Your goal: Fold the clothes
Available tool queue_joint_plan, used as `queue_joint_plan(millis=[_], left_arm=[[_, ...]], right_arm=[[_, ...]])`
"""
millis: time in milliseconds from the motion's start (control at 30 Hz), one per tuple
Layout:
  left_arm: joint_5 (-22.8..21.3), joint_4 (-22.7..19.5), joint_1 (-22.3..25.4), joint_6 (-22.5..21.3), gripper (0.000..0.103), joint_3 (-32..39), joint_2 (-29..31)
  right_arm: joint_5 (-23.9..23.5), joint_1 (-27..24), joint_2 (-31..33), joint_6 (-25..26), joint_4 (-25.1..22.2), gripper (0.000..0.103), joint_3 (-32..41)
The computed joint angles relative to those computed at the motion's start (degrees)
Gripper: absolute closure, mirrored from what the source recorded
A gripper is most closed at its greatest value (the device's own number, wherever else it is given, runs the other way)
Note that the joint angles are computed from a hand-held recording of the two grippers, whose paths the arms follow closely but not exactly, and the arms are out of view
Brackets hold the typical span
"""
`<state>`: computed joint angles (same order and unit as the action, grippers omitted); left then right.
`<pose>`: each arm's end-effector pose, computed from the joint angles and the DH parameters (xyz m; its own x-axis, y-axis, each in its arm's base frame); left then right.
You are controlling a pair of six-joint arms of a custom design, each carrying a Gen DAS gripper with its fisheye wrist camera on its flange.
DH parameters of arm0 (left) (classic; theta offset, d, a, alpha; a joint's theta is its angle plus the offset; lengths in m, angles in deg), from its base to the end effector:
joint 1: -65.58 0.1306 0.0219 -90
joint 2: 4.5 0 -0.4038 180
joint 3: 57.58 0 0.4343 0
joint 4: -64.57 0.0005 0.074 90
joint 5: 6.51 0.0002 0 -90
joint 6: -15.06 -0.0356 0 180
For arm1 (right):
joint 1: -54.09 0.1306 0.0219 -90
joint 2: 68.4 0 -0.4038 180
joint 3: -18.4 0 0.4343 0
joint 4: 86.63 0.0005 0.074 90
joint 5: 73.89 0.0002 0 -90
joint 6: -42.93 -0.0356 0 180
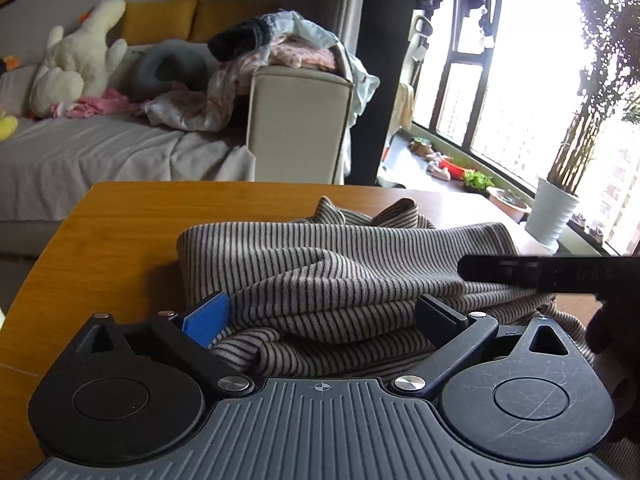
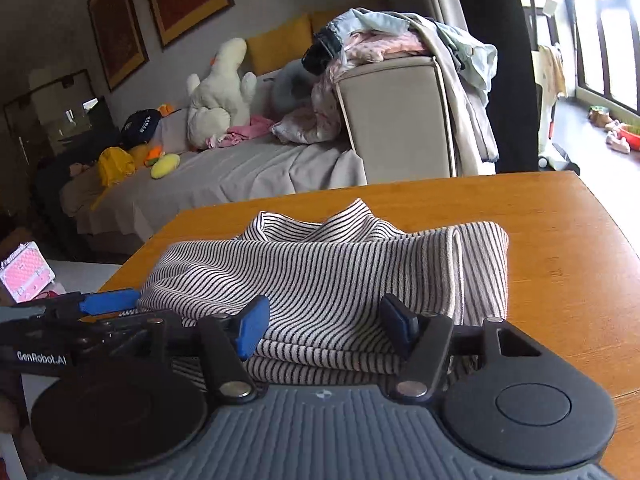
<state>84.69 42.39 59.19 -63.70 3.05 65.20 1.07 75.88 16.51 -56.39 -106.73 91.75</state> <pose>0.4016 -0.0462 0.3838 -0.5308 -0.1366 -0.8364 0.0261 0.9838 -0.1773 0.4645 0.1951 0.3887 -0.5722 -0.0603 -0.8179 -0.4772 0.8356 0.2723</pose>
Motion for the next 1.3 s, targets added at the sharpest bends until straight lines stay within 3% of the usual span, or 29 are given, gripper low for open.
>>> queue_joint_plan(millis=[167,567,733,867,967,1067,1300], left_arm=[[-0.8,0.0,-0.3,0.4,0.000,-0.2,-0.2],[-1.7,-1.9,0.0,2.1,0.000,0.5,0.3],[0.6,-3.3,1.4,4.5,0.000,1.1,0.9],[0.5,-3.2,1.2,4.3,0.000,0.7,0.4],[1.7,-2.7,1.8,4.8,0.000,0.5,0.2],[1.5,-2.4,1.8,5.2,0.000,0.5,0.3],[1.2,-1.8,1.7,5.6,0.000,0.4,0.3]], right_arm=[[-0.4,0.3,0.2,1.6,-0.3,0.030,0.2],[0.0,-0.5,1.7,3.7,-1.4,0.031,1.9],[1.6,-0.6,2.6,7.8,-5.0,0.031,3.7],[6.2,1.0,1.5,14.2,-9.6,0.031,4.7],[7.6,1.1,0.5,12.6,-10.7,0.031,6.0],[8.0,1.2,1.7,11.9,-8.9,0.031,8.5],[11.1,3.1,13.4,5.4,-10.5,0.033,18.3]])
